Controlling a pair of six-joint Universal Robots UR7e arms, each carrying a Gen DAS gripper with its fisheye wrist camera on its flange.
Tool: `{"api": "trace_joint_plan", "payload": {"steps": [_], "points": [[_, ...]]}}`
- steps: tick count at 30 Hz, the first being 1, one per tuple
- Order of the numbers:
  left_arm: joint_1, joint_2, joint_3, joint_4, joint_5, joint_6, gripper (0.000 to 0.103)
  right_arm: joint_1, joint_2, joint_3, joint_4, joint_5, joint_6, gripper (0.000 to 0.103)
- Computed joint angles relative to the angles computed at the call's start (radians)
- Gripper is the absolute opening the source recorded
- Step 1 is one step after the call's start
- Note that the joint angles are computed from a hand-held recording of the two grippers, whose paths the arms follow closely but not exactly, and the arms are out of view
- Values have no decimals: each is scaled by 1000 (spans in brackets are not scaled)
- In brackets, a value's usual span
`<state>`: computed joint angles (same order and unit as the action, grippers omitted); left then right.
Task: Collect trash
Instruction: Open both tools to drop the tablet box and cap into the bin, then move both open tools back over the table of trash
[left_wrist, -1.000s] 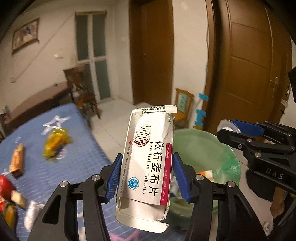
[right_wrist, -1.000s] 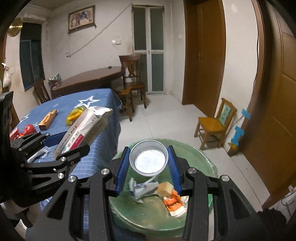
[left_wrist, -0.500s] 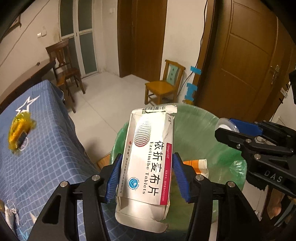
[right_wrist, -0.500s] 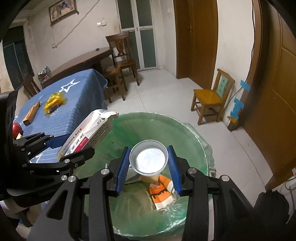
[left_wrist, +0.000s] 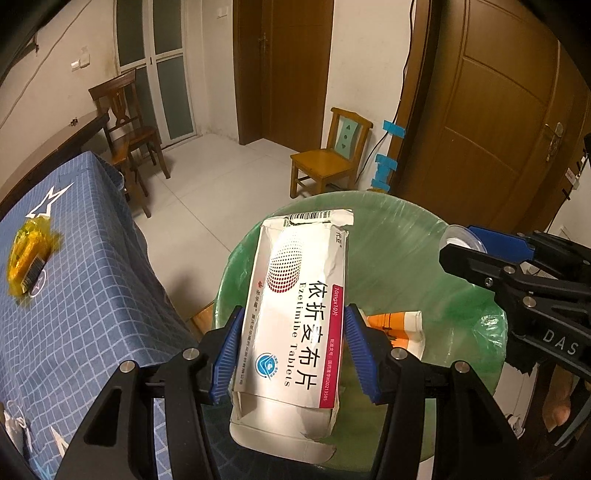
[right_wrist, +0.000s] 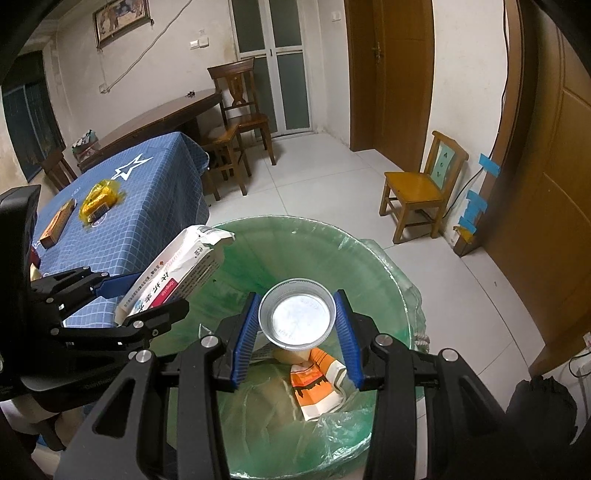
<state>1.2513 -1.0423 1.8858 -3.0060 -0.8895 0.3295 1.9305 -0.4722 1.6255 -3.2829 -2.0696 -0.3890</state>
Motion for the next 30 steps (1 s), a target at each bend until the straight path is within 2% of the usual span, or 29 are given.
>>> {"api": "trace_joint_plan", "payload": {"steps": [10,11,13,15,22,26,30], "points": [[-8,-3,9,-4,12,1,58,-2,2,-2,-7,2,0,39],[-9,-2,9,-2,18,0,60,-4,2,-2,-7,5,0,40],[-9,-1,9,-2,30,1,63,-8,1,2,-22,14,5,55],[-8,-2,15,-18,38,5,70,-11,-2,9,-36,19,8,56],[-9,-35,21,-14,56,9,71,-4,-29,61,-114,43,11,56],[-38,-97,32,-4,80,28,71,9,-56,113,-175,62,5,57],[-111,-175,29,17,141,92,71,22,-81,163,-231,72,15,60]]}}
